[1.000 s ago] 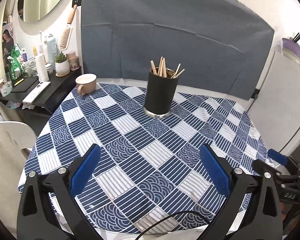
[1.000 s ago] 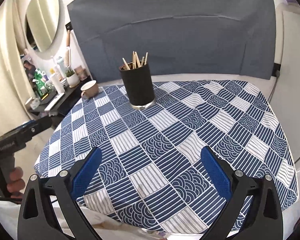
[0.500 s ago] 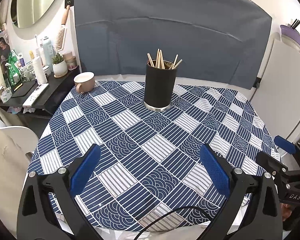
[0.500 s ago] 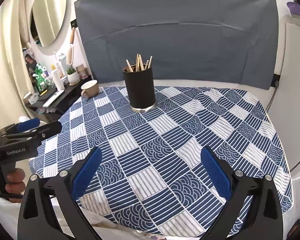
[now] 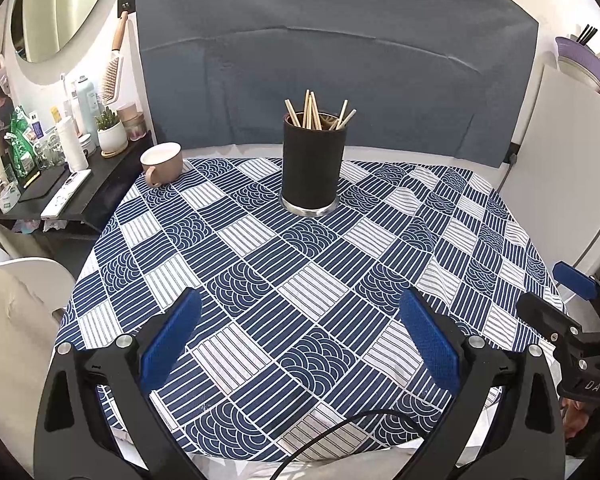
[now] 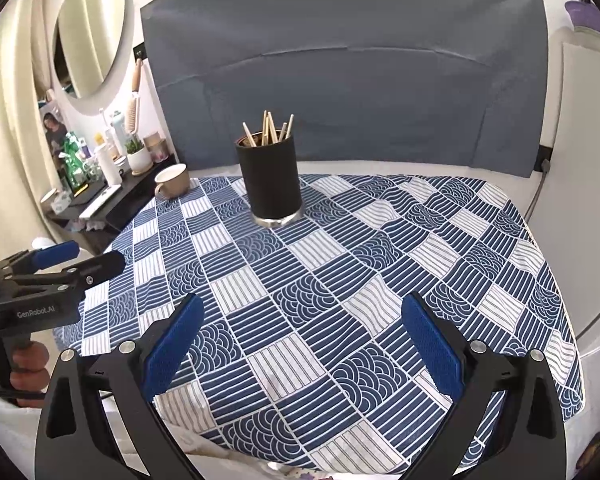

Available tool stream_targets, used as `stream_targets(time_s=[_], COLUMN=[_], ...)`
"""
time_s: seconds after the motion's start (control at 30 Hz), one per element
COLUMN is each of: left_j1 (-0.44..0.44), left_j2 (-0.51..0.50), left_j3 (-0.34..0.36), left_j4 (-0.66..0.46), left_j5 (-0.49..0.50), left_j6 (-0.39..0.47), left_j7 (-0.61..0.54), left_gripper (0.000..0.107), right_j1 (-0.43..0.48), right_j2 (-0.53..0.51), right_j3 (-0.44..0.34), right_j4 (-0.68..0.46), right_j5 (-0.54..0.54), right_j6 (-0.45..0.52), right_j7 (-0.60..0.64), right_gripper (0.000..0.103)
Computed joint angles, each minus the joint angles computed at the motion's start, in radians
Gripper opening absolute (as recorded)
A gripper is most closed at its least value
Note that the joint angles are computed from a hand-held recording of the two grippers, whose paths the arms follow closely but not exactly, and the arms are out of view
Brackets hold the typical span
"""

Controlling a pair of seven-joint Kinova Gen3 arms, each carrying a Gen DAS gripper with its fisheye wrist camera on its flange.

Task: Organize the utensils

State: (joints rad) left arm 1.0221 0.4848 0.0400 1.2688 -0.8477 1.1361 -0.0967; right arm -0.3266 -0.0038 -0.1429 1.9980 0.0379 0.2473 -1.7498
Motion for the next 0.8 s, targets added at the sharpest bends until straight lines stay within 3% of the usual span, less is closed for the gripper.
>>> stream_targets(time_s=[0.8], left_j1=[-0.010], left_j2=[0.013], left_j3=[-0.001], left_j4=[-0.017], left_j5=[0.034], left_j6=[-0.011], left_j7=[-0.045], left_gripper=[0.097], right_j1=[-0.006], right_j2=[-0.002], right_j3=[-0.008], right_j4=[0.000], right_j5=[0.154], right_j6=[0.008], right_j7=[-0.153], right_gripper=[0.095])
